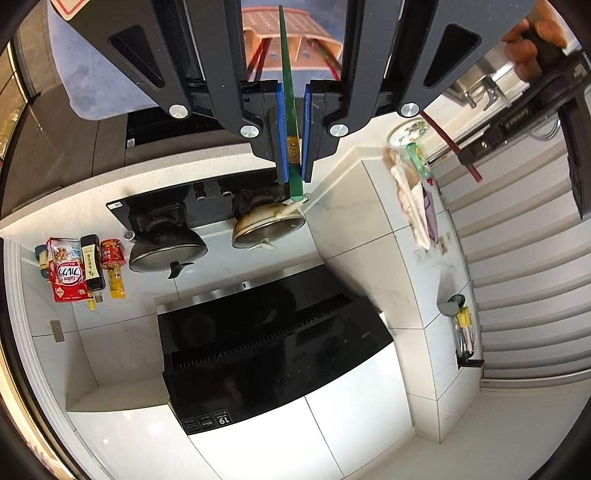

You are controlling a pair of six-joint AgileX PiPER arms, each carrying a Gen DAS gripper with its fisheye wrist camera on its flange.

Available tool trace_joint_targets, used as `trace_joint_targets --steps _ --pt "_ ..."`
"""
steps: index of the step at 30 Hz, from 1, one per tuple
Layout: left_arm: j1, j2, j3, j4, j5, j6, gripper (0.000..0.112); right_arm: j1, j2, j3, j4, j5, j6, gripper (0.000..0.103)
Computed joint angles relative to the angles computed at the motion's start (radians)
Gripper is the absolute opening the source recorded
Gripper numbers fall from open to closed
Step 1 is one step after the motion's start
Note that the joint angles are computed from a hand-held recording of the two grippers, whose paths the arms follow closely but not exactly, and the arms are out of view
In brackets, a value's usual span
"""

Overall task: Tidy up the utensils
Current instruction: 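Lift both held chopsticks and carry them over the pink holder, then lower both chopsticks into the holder and open both tools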

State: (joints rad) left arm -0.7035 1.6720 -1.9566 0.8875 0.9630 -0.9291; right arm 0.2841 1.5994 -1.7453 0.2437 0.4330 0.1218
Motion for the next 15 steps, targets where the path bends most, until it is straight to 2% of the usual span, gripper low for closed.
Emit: trace_joint_targets --steps 7,15 --pt "0.058 0.101 -0.093 -0.075 -0.033 0.071 0.007 0.015 0.166 -0.216 -0.096 0.042 0.082 0.007" --pt "0.109 0.143 -0.061 -0.132 -0.083 0.078 0.007 0.038 0.253 -0.239 -0.071 0.040 0.056 0.007"
